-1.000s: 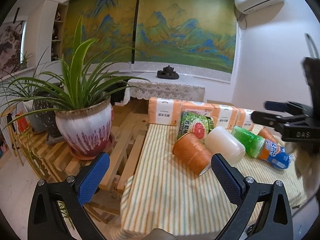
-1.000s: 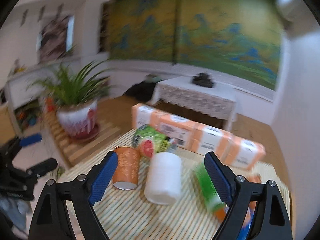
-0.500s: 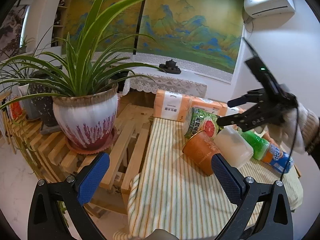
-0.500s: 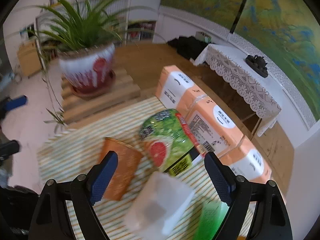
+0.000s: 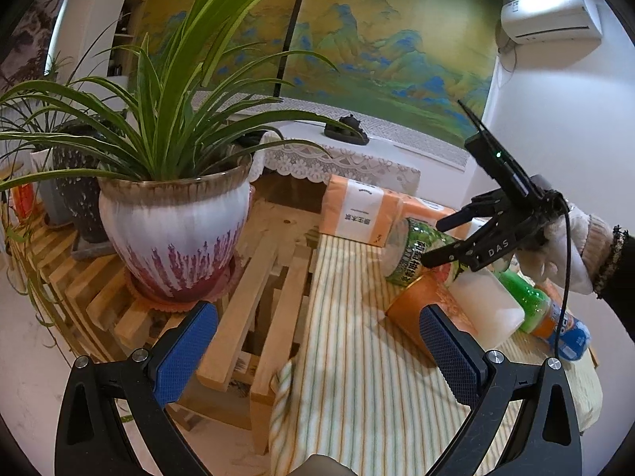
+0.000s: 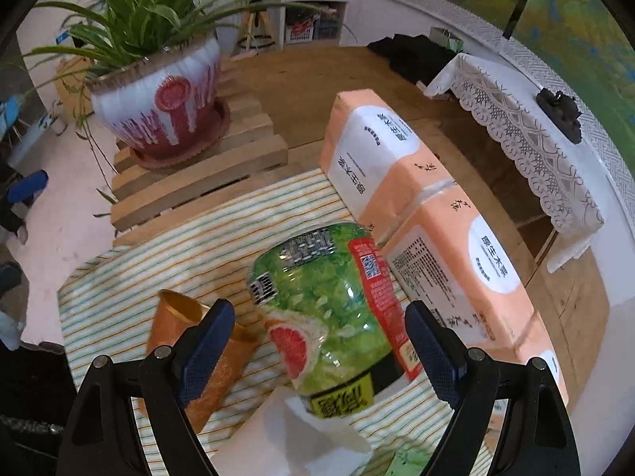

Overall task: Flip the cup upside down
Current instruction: 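Move the right tool to the green grapefruit cup lying on its side, then close the right gripper around the green grapefruit cup's body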

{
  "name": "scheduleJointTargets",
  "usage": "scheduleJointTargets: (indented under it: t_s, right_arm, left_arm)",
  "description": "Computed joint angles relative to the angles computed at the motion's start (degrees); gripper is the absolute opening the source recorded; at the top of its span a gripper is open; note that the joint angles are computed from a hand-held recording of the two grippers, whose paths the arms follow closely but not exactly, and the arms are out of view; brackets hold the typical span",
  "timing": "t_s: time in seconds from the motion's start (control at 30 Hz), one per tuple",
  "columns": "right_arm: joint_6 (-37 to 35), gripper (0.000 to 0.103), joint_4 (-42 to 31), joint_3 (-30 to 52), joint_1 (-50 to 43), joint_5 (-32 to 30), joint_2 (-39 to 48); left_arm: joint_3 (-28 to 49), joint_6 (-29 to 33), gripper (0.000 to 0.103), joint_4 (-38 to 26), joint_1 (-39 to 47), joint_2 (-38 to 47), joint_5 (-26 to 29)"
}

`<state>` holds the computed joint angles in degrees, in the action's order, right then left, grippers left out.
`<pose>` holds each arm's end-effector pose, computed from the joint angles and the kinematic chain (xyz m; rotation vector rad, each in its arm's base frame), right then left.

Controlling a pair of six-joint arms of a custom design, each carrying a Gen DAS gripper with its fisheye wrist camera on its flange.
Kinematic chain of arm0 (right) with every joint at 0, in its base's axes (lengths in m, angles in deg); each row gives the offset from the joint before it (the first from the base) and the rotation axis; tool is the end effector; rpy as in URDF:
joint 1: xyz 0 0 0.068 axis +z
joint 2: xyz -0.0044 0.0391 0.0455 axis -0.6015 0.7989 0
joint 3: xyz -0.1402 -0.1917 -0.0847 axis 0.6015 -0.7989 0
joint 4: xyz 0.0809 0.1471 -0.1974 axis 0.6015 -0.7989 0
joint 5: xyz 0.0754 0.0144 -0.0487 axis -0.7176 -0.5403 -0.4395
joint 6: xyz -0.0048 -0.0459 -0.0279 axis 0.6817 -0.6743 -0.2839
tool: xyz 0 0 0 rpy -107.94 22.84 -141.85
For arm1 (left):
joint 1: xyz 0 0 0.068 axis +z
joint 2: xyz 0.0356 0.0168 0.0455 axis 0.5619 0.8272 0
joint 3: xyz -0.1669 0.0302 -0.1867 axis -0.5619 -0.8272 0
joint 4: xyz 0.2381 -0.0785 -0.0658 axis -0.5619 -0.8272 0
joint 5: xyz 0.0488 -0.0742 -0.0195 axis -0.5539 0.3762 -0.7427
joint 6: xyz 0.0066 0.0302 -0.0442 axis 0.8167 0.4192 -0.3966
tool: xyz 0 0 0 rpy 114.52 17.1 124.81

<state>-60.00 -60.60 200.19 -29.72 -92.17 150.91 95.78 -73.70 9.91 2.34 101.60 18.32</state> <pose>0.4490 0.0699 0.1815 -1.6341 2.1941 0.2718 0.1660 -0.0789 0.1496 -0.4397 2.0497 -0.0419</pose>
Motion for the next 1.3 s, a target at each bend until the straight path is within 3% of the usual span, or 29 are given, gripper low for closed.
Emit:
scheduleJointTargets:
  t_s: [0.37,0.6,0.97,1.3]
  right_arm:
    - [-1.34,0.085,0.97,1.63,1.38,2.48,2.46]
    - [-4.25,0.085,2.81,-0.8,2.21,4.51,1.06]
    - [-1.97,0.084,5.01,-2.26,2.79,4.85,0.43]
    - [0.14,0.076,4.66,-4.14,1.01,-1.81,-4.97]
  left_arm:
    - [-1.28,1.39,0.103,4.05,4.19,2.74,3.9]
    - [-0.97,0.62,0.103,2.75,3.84,2.5,3.73]
    - [0.46,-2.06,0.103,-2.75,-0.71,0.04,-1.01]
    - [2.39,-6.6,0.103,-10.92,-7.28,-2.48,-7.86]
